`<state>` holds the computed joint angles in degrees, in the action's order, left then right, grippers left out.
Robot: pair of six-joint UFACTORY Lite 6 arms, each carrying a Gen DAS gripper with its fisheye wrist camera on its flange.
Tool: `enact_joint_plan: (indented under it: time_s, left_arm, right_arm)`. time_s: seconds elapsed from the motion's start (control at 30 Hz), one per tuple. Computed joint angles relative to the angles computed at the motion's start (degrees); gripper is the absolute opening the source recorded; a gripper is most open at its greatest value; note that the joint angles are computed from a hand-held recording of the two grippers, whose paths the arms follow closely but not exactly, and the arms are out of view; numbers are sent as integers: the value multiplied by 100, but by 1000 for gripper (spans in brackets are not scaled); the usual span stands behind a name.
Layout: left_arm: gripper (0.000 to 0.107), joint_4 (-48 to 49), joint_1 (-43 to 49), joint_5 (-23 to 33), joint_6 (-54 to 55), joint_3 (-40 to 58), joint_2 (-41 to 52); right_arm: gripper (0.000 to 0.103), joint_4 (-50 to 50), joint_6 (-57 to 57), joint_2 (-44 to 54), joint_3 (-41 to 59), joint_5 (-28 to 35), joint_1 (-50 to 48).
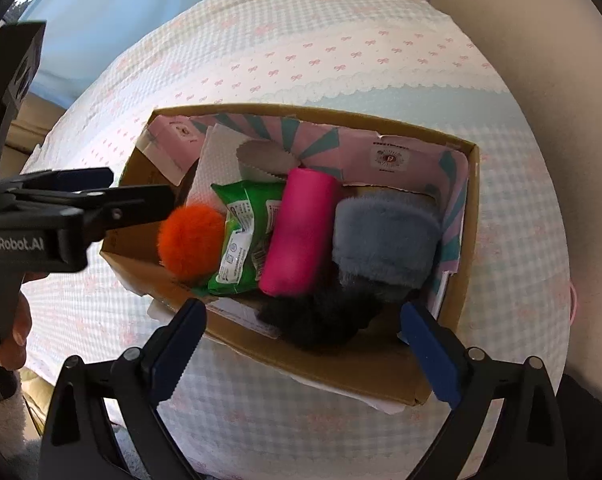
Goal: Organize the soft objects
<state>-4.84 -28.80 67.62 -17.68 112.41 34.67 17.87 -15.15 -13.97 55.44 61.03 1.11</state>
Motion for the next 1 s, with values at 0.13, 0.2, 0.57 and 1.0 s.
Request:
enact_joint_plan:
  time_s: [0.13,0.2,0.57,1.0]
  left_arm:
    - [103,24,32,9,60,-139,-240]
    - [103,66,33,3,79,-254,-427]
    - [103,222,339,469,273,-512,-1904]
    - [103,-345,2030,2787,1565,2725,-2491]
  right_arm:
    - [97,-25,248,-23,157,43,47]
    - [97,-80,415,-91,243,88,121]
    - [97,-990,2249,-684,1310,659,1059]
    - [97,-4258,6543,651,5991,3409,5581]
